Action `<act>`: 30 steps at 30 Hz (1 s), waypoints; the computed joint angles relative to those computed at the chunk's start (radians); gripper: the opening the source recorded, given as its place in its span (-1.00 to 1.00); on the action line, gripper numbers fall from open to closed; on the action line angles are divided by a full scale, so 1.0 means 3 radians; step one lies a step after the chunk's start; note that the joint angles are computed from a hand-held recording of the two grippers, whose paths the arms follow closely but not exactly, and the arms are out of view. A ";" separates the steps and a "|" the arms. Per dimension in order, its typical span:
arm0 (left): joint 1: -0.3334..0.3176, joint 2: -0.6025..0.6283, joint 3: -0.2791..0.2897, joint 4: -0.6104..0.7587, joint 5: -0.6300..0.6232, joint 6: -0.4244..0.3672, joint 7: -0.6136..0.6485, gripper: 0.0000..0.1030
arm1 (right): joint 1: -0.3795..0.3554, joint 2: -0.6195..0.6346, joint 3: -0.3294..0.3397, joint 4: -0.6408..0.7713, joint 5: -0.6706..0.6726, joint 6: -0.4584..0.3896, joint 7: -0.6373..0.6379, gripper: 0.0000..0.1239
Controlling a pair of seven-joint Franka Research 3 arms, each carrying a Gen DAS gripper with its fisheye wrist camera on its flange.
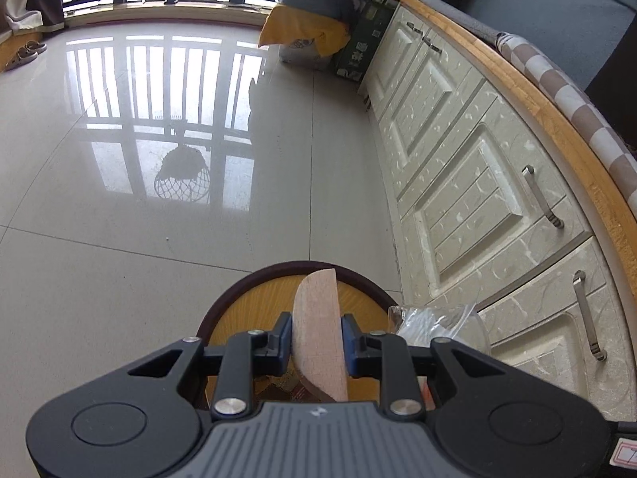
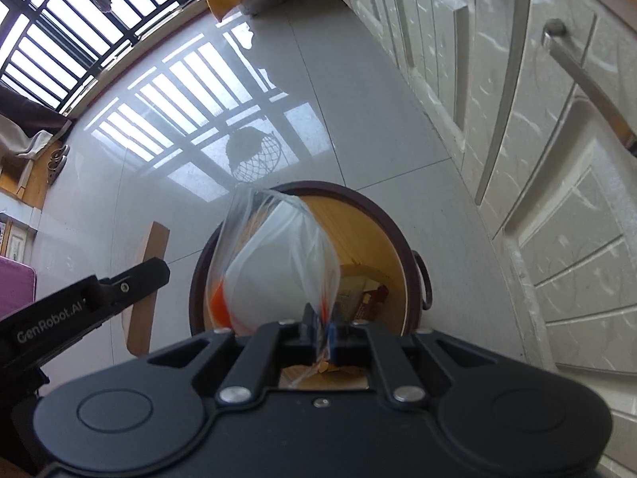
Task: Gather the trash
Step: 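Carry the plastic bag and wooden piece with both tools over the bin, then open the right tool dropping the bag while left tool drops the wooden piece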
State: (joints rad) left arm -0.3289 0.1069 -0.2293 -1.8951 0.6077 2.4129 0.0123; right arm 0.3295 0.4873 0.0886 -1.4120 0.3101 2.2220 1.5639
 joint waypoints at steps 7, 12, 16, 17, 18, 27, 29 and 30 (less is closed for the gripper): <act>0.0096 0.0068 0.0025 -0.0172 -0.0481 0.0162 0.0110 -0.48 | 0.0119 0.0367 -0.0083 0.0451 -0.0278 -0.0303 0.0271 -0.90; 0.0140 0.0084 0.0040 -0.0295 -0.0673 0.0295 0.0068 -0.48 | 0.0116 0.0492 -0.0067 0.0605 -0.0311 -0.0415 0.0237 -0.87; 0.0140 0.0128 0.0047 -0.0309 -0.0714 0.0286 0.0056 -0.48 | 0.0156 0.0564 -0.0111 0.0678 -0.0412 -0.0514 0.0286 -0.74; 0.0138 0.0143 0.0050 -0.0301 -0.0715 0.0277 0.0052 -0.48 | 0.0161 0.0577 -0.0116 0.0692 -0.0431 -0.0525 0.0290 -0.68; 0.0140 0.0145 0.0050 -0.0309 -0.0728 0.0279 0.0059 -0.48 | 0.0167 0.0587 -0.0125 0.0692 -0.0457 -0.0519 0.0291 -0.66; 0.0170 0.0172 0.0018 -0.0325 -0.1066 0.0192 0.0207 -0.46 | 0.0171 0.0613 -0.0123 0.0731 -0.0520 -0.0559 0.0249 -0.65; 0.0181 0.0203 -0.0003 -0.0287 -0.1192 0.0120 0.0327 -0.38 | 0.0178 0.0615 -0.0123 0.0739 -0.0538 -0.0572 0.0215 -0.65; 0.0186 0.0218 -0.0011 -0.0272 -0.1252 0.0101 0.0383 -0.25 | 0.0182 0.0615 -0.0124 0.0741 -0.0551 -0.0574 0.0196 -0.65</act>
